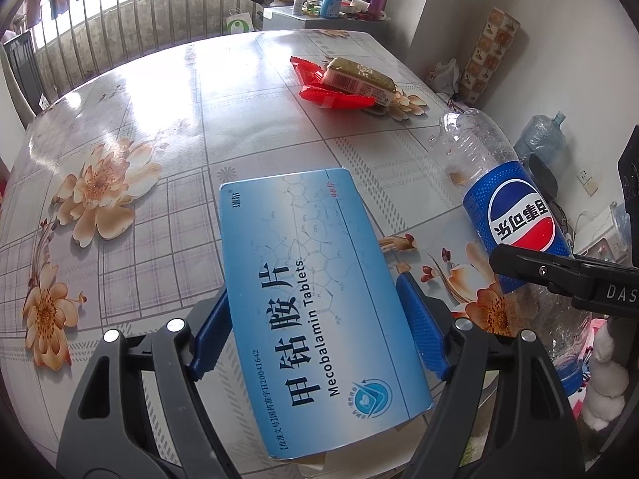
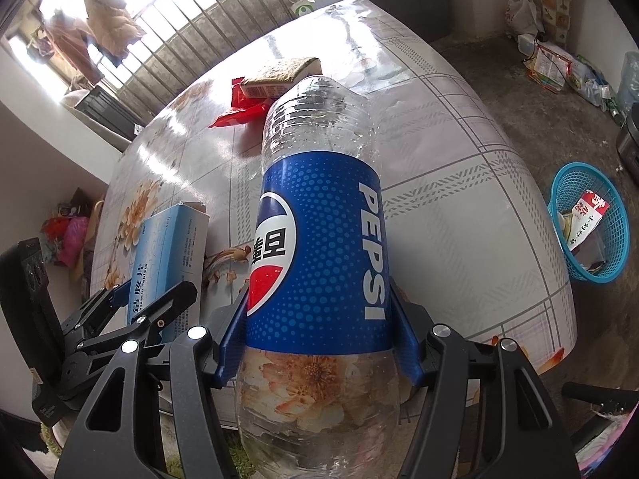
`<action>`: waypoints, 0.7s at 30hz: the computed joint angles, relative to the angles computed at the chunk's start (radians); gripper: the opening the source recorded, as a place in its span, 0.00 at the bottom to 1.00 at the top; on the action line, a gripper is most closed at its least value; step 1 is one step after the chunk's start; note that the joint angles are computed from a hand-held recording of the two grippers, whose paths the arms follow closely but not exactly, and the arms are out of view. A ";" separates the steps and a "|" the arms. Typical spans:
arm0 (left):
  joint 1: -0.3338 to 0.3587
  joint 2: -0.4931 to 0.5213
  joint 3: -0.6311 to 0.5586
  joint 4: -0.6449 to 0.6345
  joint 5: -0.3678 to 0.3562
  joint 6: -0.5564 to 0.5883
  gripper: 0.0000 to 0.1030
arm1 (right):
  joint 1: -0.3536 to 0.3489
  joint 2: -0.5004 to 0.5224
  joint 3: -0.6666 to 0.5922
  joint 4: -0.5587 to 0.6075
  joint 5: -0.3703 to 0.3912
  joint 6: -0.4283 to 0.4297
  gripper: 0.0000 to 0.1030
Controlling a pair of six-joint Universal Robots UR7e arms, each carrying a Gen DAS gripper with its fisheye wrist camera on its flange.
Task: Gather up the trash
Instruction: 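Hold the Pepsi bottle in the right gripper and the box in the left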
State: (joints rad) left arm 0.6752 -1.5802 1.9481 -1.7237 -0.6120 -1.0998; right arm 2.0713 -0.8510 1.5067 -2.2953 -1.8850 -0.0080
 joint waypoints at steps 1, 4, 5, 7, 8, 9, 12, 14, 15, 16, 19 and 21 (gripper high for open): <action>0.001 0.001 -0.001 0.003 -0.004 -0.001 0.72 | 0.000 0.000 0.000 -0.001 -0.001 0.002 0.59; 0.007 0.004 -0.005 0.010 -0.013 -0.007 0.73 | -0.002 0.000 -0.001 -0.002 -0.001 0.007 0.59; 0.007 0.003 -0.005 0.014 -0.012 -0.012 0.73 | -0.002 -0.001 -0.001 -0.001 0.000 0.009 0.59; 0.009 0.004 -0.009 0.025 -0.015 -0.023 0.73 | -0.003 -0.002 -0.001 0.001 -0.001 0.009 0.59; 0.009 0.003 -0.009 0.029 -0.016 -0.027 0.73 | -0.003 -0.003 -0.001 0.003 0.000 0.009 0.59; 0.008 0.002 -0.010 0.036 -0.018 -0.035 0.74 | -0.003 -0.003 -0.001 0.004 0.000 0.009 0.59; 0.004 -0.003 -0.011 0.050 -0.031 -0.049 0.77 | -0.003 -0.004 -0.001 0.010 0.000 0.009 0.60; 0.000 -0.005 -0.009 0.055 -0.040 -0.053 0.78 | -0.001 -0.004 -0.001 0.013 -0.001 0.005 0.61; -0.001 -0.005 -0.009 0.059 -0.042 -0.053 0.79 | 0.000 -0.004 -0.001 0.014 -0.002 0.002 0.62; -0.004 -0.004 -0.009 0.063 -0.044 -0.055 0.79 | 0.000 -0.004 -0.001 0.015 -0.003 -0.001 0.63; -0.006 0.000 -0.010 0.072 -0.045 -0.056 0.80 | 0.002 -0.004 0.002 0.014 -0.003 -0.006 0.64; -0.006 0.006 -0.014 0.081 -0.042 -0.059 0.80 | 0.003 -0.004 0.004 0.010 -0.003 -0.009 0.64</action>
